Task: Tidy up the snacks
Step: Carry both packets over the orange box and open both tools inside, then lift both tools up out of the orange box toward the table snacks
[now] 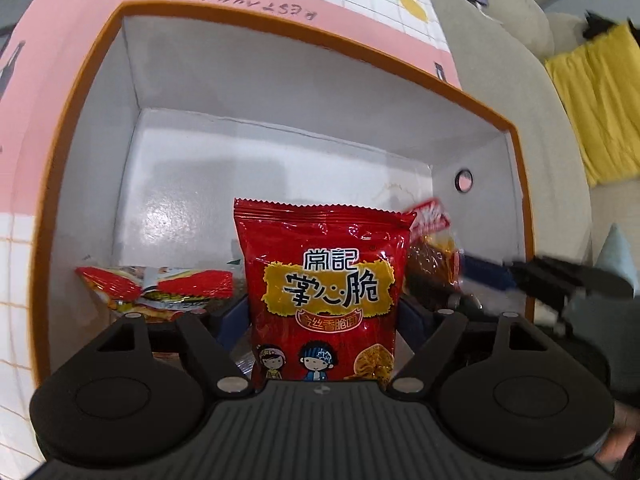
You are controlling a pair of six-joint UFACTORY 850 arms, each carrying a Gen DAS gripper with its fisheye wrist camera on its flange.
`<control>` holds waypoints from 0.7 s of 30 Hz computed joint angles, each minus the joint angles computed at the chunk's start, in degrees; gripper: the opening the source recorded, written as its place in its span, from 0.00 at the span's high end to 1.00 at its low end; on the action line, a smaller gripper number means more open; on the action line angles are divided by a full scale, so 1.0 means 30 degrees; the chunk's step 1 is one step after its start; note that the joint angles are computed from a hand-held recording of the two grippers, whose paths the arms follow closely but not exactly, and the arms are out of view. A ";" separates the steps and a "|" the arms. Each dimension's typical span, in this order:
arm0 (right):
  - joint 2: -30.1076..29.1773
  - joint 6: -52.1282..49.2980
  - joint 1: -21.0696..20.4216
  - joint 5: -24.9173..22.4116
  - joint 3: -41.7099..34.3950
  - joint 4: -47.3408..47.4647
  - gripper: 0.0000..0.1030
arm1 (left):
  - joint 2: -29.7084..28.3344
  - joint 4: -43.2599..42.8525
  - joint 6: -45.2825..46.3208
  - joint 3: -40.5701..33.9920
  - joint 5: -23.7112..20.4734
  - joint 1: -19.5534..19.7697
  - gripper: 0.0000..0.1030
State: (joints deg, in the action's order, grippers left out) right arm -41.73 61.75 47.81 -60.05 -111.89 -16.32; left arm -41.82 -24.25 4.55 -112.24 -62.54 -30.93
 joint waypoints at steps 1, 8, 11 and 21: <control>-0.0115 -0.0120 -0.0013 -0.0081 -0.0132 0.0061 0.71 | 0.0039 0.0300 0.0072 -0.0016 0.0003 -0.0023 0.10; -0.0092 -0.0521 0.0096 -0.0195 -0.0326 0.0101 0.69 | 0.0006 0.0789 0.0411 -0.0070 0.0026 -0.0090 0.10; 0.0366 -0.0477 0.0168 -0.0071 0.0067 0.0041 0.62 | 0.0110 -0.0218 0.1160 0.0280 0.0285 -0.0059 0.10; 0.1575 -0.0260 0.0602 0.0331 0.1670 -0.0633 0.56 | 0.0988 0.1057 0.1451 0.1183 0.1529 -0.0545 0.06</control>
State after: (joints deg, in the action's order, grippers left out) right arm -37.00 60.97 49.61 -59.06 -106.88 -18.22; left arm -38.86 -21.08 8.90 -108.69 -57.95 -32.56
